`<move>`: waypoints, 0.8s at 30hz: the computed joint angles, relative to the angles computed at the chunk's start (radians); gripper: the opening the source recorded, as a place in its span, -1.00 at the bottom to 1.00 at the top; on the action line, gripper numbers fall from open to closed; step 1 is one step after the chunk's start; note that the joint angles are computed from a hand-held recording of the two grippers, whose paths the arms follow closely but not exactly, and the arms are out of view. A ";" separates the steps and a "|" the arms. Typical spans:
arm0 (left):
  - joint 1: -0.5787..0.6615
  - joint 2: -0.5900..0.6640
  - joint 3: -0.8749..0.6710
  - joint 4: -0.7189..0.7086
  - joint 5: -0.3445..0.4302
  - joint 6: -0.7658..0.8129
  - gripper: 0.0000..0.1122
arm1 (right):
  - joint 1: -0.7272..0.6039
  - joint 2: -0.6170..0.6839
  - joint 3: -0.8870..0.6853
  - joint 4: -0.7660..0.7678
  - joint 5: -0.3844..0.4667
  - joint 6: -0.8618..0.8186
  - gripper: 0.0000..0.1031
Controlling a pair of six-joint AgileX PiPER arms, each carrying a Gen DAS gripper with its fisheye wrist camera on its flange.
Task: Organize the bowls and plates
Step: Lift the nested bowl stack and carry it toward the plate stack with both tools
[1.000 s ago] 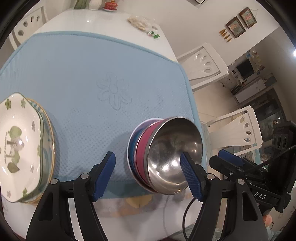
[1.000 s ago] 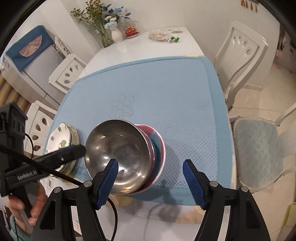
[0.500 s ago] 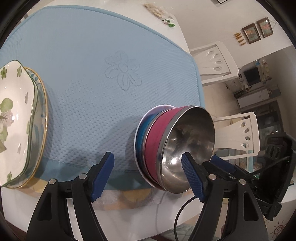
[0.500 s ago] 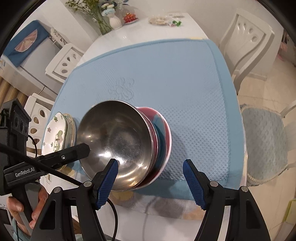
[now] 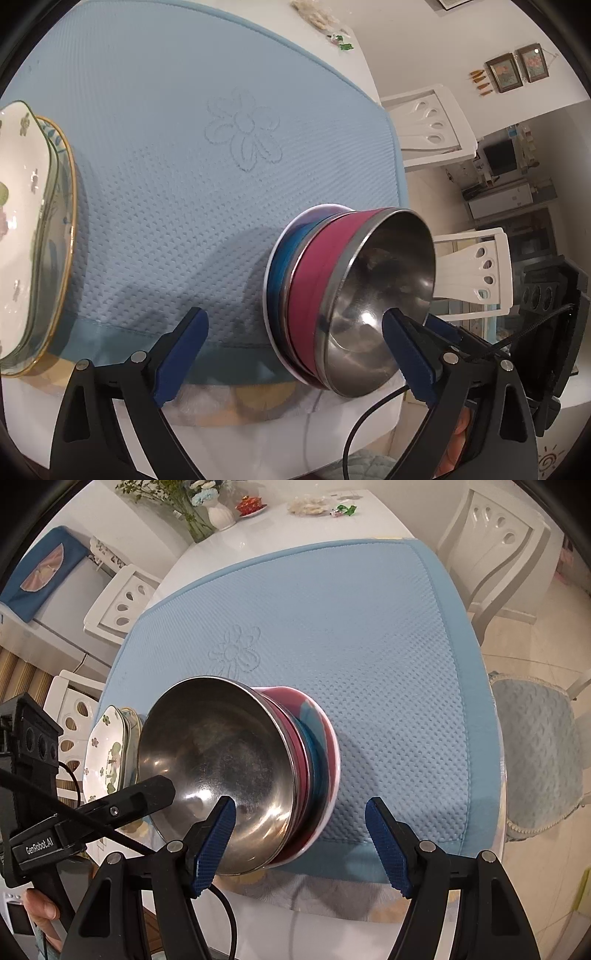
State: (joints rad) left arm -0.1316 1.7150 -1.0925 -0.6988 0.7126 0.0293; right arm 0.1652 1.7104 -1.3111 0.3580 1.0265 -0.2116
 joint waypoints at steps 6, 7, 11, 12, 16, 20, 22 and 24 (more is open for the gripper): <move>0.002 0.034 0.007 -0.052 -0.035 0.036 0.69 | -0.018 0.045 -0.019 0.036 0.004 -0.021 0.36; 0.003 0.037 0.011 -0.066 -0.045 0.049 0.69 | -0.024 0.053 -0.021 0.049 0.006 -0.026 0.36; 0.011 0.059 0.019 -0.126 -0.071 0.101 0.68 | -0.052 0.087 -0.027 0.108 0.008 -0.052 0.36; 0.015 0.066 0.021 -0.138 -0.073 0.111 0.67 | -0.058 0.092 -0.025 0.124 0.008 -0.062 0.36; 0.029 0.092 0.032 -0.197 -0.088 0.160 0.60 | -0.081 0.115 -0.011 0.183 0.004 -0.090 0.37; 0.037 0.114 0.033 -0.231 -0.083 0.189 0.43 | -0.085 0.123 0.003 0.211 -0.007 -0.107 0.36; 0.040 0.131 0.026 -0.250 -0.071 0.209 0.30 | -0.082 0.124 0.008 0.217 -0.012 -0.111 0.36; 0.048 0.137 0.032 -0.296 -0.060 0.256 0.26 | -0.076 0.120 0.019 0.222 -0.025 -0.115 0.33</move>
State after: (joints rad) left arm -0.0834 1.8524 -1.0608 -0.9948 0.6521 0.2856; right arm 0.0887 1.8301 -1.2923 0.5803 1.0013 -0.3264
